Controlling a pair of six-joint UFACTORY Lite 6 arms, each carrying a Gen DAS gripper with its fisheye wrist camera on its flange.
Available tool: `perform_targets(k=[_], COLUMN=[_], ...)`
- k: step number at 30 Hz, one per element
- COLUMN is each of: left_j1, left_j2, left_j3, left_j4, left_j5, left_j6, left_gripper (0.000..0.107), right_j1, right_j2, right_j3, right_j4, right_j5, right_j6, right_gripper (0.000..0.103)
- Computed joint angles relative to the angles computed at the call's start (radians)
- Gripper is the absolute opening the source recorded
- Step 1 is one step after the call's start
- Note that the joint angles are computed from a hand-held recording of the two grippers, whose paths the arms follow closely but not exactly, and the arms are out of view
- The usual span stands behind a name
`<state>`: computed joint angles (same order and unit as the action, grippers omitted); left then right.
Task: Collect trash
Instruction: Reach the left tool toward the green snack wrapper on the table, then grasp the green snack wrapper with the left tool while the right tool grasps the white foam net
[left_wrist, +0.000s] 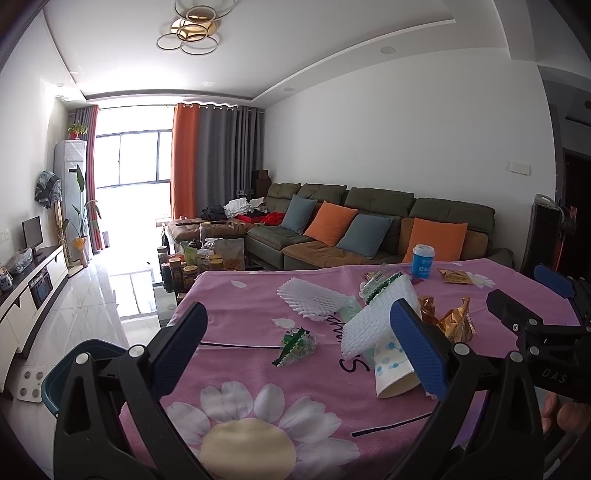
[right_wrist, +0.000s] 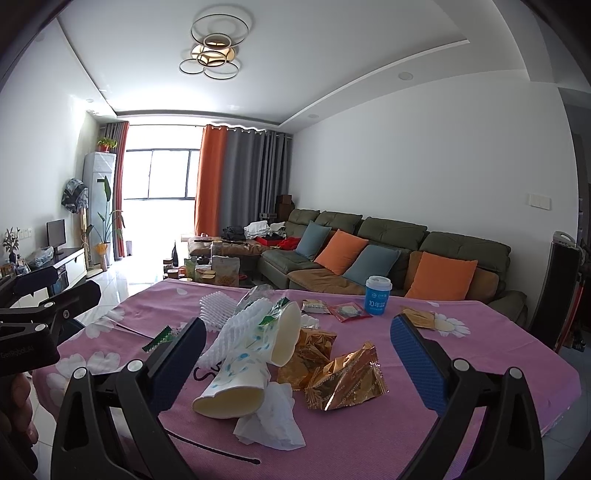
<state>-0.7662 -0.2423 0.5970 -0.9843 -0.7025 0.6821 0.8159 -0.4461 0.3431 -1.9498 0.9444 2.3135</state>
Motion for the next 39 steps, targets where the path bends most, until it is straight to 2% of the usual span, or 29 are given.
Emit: perform_targets(k=[9, 14, 20, 28, 35, 37, 39], left_j1=[0.018, 0.066, 0.138, 0.279, 0.337, 0.352, 0.355], left_j2=[0.010, 0.036, 0.109, 0.306, 0.517, 0.568, 0.610], left_j3=[0.010, 0.039, 0.103, 0.289, 0.506, 0.551, 0.589], left_j4=[0.018, 0.065, 0.143, 0.288, 0.248, 0.297, 0.272], left_j5=[0.019, 0.064, 0.124, 0.273, 0.428, 0.459, 0.468], left_j6=[-0.009, -0.031, -0.072, -0.174, -0.092, -0.137, -0.104], left_gripper=[0.098, 0.098, 0.098, 0.098, 0.098, 0.098, 0.098], right_j1=[-0.002, -0.051, -0.161, -0.293, -0.353, -0.364, -0.374], right_j2=[0.008, 0.038, 0.124, 0.320, 0.423, 0.446, 0.466], right_j3=[0.013, 0.054, 0.146, 0.330, 0.434, 0.459, 0.477], right_j4=[-0.010, -0.053, -0.149, -0.231, -0.250, -0.249, -0.264], right_j5=[-0.012, -0.065, -0.188, -0.380, -0.520, -0.546, -0.568], right_j6=[0.002, 0.013, 0.057, 0.091, 0.105, 0.103, 0.122], right_gripper=[0.096, 0.096, 0.096, 0.096, 0.096, 0.096, 0.096])
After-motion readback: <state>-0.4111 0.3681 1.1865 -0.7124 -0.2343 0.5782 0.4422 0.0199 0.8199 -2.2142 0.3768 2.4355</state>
